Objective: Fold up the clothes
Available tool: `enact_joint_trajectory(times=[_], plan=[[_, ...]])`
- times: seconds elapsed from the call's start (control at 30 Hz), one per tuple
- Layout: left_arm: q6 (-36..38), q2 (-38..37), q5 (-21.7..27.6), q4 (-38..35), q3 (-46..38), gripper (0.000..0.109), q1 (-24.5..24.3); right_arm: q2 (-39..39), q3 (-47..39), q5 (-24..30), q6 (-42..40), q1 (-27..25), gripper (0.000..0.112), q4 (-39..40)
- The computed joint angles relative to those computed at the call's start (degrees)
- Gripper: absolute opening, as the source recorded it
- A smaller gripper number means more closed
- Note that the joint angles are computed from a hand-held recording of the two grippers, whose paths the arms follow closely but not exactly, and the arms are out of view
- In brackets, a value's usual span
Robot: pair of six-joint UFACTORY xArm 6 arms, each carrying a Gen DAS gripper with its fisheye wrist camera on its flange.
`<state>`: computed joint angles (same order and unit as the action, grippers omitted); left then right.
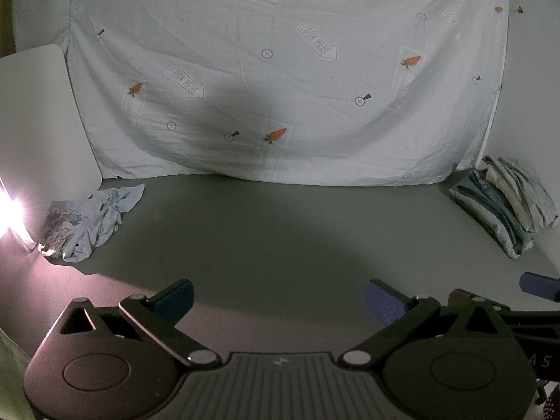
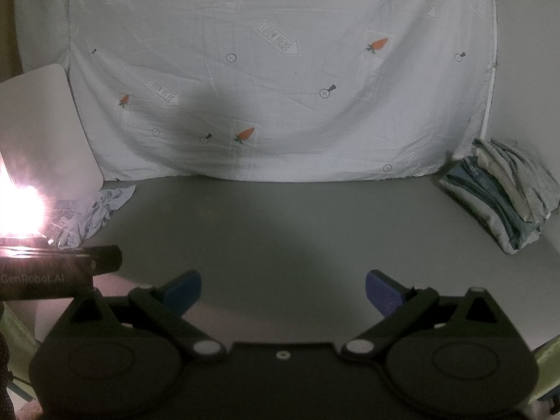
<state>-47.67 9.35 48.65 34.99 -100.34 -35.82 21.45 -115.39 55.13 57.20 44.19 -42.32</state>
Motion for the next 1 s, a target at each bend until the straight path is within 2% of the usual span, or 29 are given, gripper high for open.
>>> enact_joint_trajectory(times=[0.7,0.8,1.0], plan=[[0.92,0.63,0.83,0.16,-1.85,0.103,-0.19,1.88,-3.38,1.63,-0.68,0.39,0.102,0.25],[1.11,0.82,0.95,-0.01,-2.18,0.103,-0.16,-0.76,0.61,-0.21,-0.38,-0.15,0.102,0.11],[1.59,0.92,1.03,-0.61,-2.41,0.103,0.07,-0.35,0.01,0.21,-0.39,-0.02,0.102,0.05]])
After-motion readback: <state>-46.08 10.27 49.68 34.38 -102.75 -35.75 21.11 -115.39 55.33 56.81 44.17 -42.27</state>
